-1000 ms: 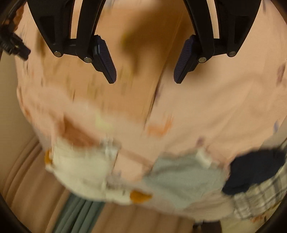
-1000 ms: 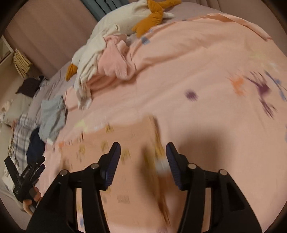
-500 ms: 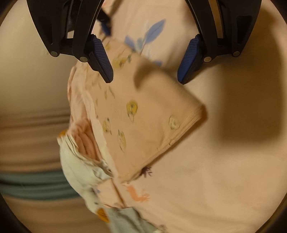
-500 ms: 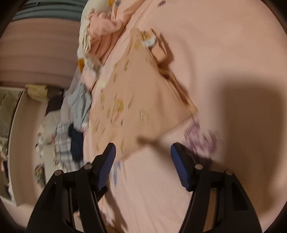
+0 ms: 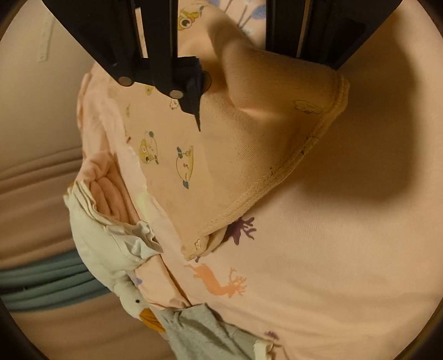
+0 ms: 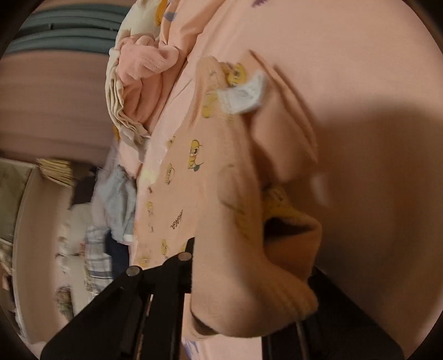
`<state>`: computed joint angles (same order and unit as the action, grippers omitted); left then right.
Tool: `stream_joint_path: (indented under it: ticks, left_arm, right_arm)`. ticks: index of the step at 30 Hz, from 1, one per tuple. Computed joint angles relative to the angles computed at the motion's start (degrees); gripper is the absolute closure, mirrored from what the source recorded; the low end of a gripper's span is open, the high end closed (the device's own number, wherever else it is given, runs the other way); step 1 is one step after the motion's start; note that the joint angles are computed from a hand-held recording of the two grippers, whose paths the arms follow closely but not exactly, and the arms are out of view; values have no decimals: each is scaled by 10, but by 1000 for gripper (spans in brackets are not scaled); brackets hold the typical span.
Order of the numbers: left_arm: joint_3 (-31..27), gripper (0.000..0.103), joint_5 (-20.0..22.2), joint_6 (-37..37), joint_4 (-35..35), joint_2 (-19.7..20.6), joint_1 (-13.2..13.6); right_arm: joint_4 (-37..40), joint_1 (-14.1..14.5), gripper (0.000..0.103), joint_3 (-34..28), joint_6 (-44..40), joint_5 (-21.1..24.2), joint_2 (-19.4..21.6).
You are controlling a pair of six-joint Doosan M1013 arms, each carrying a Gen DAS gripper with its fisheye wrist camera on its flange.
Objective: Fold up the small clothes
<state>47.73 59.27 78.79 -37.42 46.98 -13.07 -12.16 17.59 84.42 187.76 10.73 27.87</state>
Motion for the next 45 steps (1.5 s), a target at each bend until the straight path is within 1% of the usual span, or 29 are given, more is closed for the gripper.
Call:
stream_joint_path:
  ticks: [2, 3, 4, 6, 8, 11, 14, 15, 16, 18, 19, 20, 21, 22, 23, 24, 25, 26, 27, 29, 30, 32, 34, 35, 38, 41, 43, 44, 45]
  left_arm:
    - [14, 90, -3, -7, 11, -15, 1]
    - [21, 90, -6, 3, 9, -23, 3]
    - [45, 90, -18, 41, -10, -42, 7]
    - [80, 90, -27, 83, -22, -70, 12]
    - [126, 90, -19, 140, -43, -104, 21]
    - [203, 90, -17, 190, -77, -149, 38]
    - [255, 90, 3, 184, -79, -168, 53]
    - [265, 90, 2, 179, -84, -170, 57]
    - [283, 91, -14, 180, -94, -175, 64]
    - [309, 91, -57, 172, -76, -190, 71]
    - [314, 91, -68, 171, -61, -195, 75]
    - [319, 91, -80, 171, -44, -202, 79]
    - [326, 91, -100, 163, -26, -210, 81]
    - [341, 91, -138, 141, 11, -224, 81]
    - [358, 91, -192, 103, 64, -240, 77]
    - [368, 91, -225, 78, 99, -249, 76]
    - [375, 91, -245, 79, 104, -255, 78]
    - [373, 90, -244, 106, 79, -258, 82]
    - [375, 91, -236, 161, 25, -259, 88]
    - [374, 91, -214, 242, -59, -257, 95]
    - [376, 91, -217, 258, -67, -258, 91]
    - [376, 90, -230, 273, -36, -258, 75]
    - [373, 90, -232, 297, -14, -255, 60]
    - [369, 90, -222, 313, -4, -252, 53]
    - [362, 90, -191, 313, 21, -243, 35]
    - [364, 90, -189, 325, 21, -239, 23]
    - [363, 90, -196, 316, 43, -234, 16]
    - [361, 90, -203, 286, 79, -231, 9]
    - [361, 90, -201, 276, 85, -231, 8]
  right_arm:
    - [45, -1, 93, -1, -61, 8, -7]
    - [38, 2, 93, -1, -79, 12, -15]
    - [23, 6, 93, -4, -77, 18, -18]
    - [-19, 22, 93, 5, -75, 31, -42]
    - [-36, 38, 93, 19, -80, 40, -61]
    - [-4, 66, 91, 47, -115, 68, -86]
    - [13, 85, 88, 66, -108, 107, -92]
    - [4, 92, 88, 74, -85, 126, -95]
    - [-20, 100, 88, 87, -47, 134, -101]
    - [-131, 113, 90, 125, 87, 104, -118]
    - [-173, 119, 90, 135, 137, 108, -125]
    - [-222, 130, 90, 143, 191, 132, -133]
    - [-246, 139, 90, 144, 214, 161, -137]
    - [-249, 143, 90, 145, 218, 181, -141]
    - [-246, 149, 90, 143, 217, 202, -143]
    - [-238, 152, 90, 138, 207, 222, -144]
    - [-228, 156, 90, 134, 191, 248, -146]
    - [-218, 158, 85, 121, 170, 282, -145]
    - [-221, 163, 86, 108, 163, 321, -145]
    - [-257, 168, 85, 104, 185, 351, -153]
    - [-286, 169, 85, 111, 207, 343, -160]
    - [-340, 161, 85, 114, 226, 310, -167]
    - [-352, 146, 86, 99, 183, 282, -159]
    - [-339, 133, 86, 84, 145, 267, -147]
    - [-238, 108, 86, 41, 21, 271, -113]
    - [-201, 99, 87, 32, -26, 259, -91]
    - [-156, 93, 87, 19, -43, 287, -75]
    - [-142, 93, 87, 15, -50, 301, -71]
    - [-143, 94, 90, 6, -61, 319, -64]
